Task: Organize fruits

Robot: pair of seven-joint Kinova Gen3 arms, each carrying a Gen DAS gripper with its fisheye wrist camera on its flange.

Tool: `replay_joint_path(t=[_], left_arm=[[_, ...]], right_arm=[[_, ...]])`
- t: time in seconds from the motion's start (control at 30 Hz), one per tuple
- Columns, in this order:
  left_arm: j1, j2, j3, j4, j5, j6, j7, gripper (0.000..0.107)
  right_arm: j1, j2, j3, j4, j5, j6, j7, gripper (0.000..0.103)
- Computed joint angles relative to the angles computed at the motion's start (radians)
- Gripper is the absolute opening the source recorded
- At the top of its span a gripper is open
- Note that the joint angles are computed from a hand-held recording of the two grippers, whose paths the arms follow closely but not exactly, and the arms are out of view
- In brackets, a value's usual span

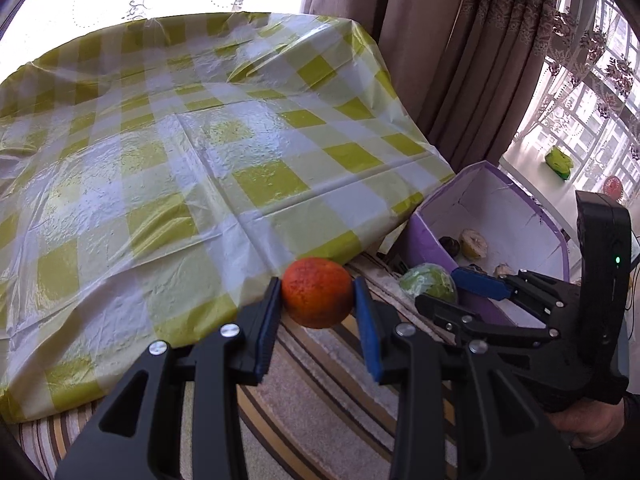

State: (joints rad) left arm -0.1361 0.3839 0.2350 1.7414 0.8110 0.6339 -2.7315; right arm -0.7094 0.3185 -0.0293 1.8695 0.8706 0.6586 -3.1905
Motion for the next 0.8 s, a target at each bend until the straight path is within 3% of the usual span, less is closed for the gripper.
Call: replay_joint_path(t=[0.1, 0.2, 0.27, 0.33, 0.43, 0.5, 0.63, 0.77, 0.8], left_arm=[[0.023, 0.035, -0.008, -0.07, -0.046, 0.057, 0.035, 0.036], [0.11, 0.067, -0.089, -0.137, -0.063, 0.123, 0.021, 0.036], [0.136, 0.105, -0.102, -0.201, -0.089, 0.196, 0.028, 0.036], [0.119, 0.155, -0.049, -0.283, -0.157, 0.277, 0.068, 0.036], [0.052, 0.256, 0.09, -0.394, -0.227, 0.399, 0.13, 0.036], [0.052, 0.319, 0.128, -0.479, -0.275, 0.481, 0.202, 0.036], [0.143, 0.388, 0.022, -0.586, -0.236, 0.596, 0.26, 0.036], [0.148, 0.444, 0.022, -0.659, -0.232, 0.667, 0.339, 0.036], [0.148, 0.452, 0.024, -0.671, -0.235, 0.686, 0.347, 0.036]], right_arm=[[-0.004, -0.012, 0.005, 0.022, 0.024, -0.019, -0.033, 0.05], [-0.006, -0.023, 0.004, 0.042, 0.048, -0.033, -0.065, 0.049], [-0.005, -0.033, 0.002, 0.056, 0.064, -0.044, -0.091, 0.049], [0.0, -0.04, -0.005, 0.066, 0.075, -0.053, -0.098, 0.048], [-0.001, -0.054, -0.01, 0.089, 0.108, -0.065, -0.134, 0.044], [0.003, -0.06, -0.019, 0.101, 0.12, -0.07, -0.145, 0.043], [0.008, -0.058, -0.036, 0.103, 0.115, -0.056, -0.141, 0.043], [0.008, -0.058, -0.054, 0.094, 0.079, -0.024, -0.1, 0.042], [0.009, -0.058, -0.06, 0.09, 0.061, -0.018, -0.083, 0.046]])
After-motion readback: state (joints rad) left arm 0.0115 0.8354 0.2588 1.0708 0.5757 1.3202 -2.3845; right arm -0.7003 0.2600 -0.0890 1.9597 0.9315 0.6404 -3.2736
